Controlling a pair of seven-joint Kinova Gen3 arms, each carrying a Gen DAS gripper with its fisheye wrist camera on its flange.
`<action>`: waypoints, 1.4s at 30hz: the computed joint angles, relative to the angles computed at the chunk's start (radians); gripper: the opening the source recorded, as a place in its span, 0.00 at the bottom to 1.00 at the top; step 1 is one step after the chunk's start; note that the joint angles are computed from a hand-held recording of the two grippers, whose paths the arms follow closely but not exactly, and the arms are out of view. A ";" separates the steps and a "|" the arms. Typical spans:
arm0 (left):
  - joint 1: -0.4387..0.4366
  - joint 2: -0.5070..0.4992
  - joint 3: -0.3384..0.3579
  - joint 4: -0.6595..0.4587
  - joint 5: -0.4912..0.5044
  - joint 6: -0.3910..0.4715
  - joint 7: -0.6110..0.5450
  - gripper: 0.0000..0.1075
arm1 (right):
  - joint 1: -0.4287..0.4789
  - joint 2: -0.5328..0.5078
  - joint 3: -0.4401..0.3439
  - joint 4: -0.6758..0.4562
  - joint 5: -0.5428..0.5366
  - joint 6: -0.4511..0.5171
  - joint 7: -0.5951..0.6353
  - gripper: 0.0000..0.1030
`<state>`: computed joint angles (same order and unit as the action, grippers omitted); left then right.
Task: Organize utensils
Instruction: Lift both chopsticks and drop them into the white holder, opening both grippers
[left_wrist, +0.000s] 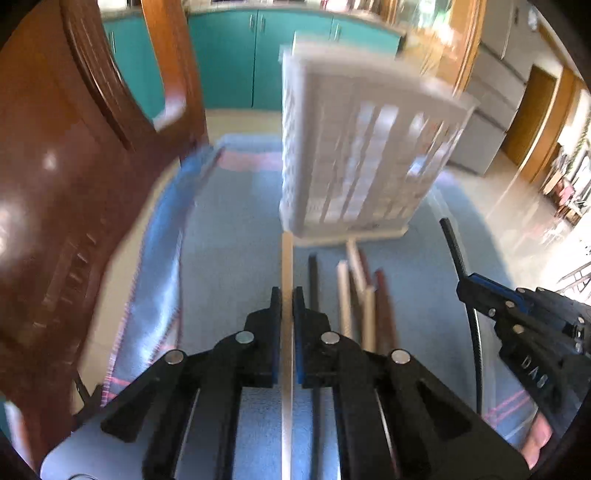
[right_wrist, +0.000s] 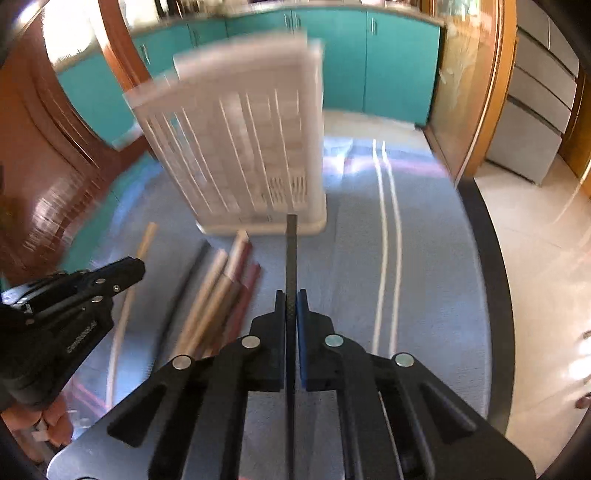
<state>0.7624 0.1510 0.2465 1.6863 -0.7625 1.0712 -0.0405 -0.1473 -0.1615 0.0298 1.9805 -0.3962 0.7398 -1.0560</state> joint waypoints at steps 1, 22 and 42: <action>0.014 -0.015 0.001 -0.001 -0.020 0.012 0.011 0.06 | -0.011 -0.033 0.041 -0.010 -0.041 0.028 0.041 0.06; -0.121 -0.141 0.382 -0.047 -0.796 0.341 0.376 0.06 | -0.111 -0.187 0.416 -0.153 -0.737 0.068 0.466 0.06; 0.160 -0.013 -0.132 -0.060 -0.571 0.120 0.303 0.08 | -0.113 -0.112 0.174 -0.033 -0.545 -0.301 0.395 0.07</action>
<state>0.9221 0.1377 0.1147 1.6262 -1.3339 1.1908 0.2628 -0.2603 -0.2739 0.2041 1.9480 -0.9415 0.4388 -0.6607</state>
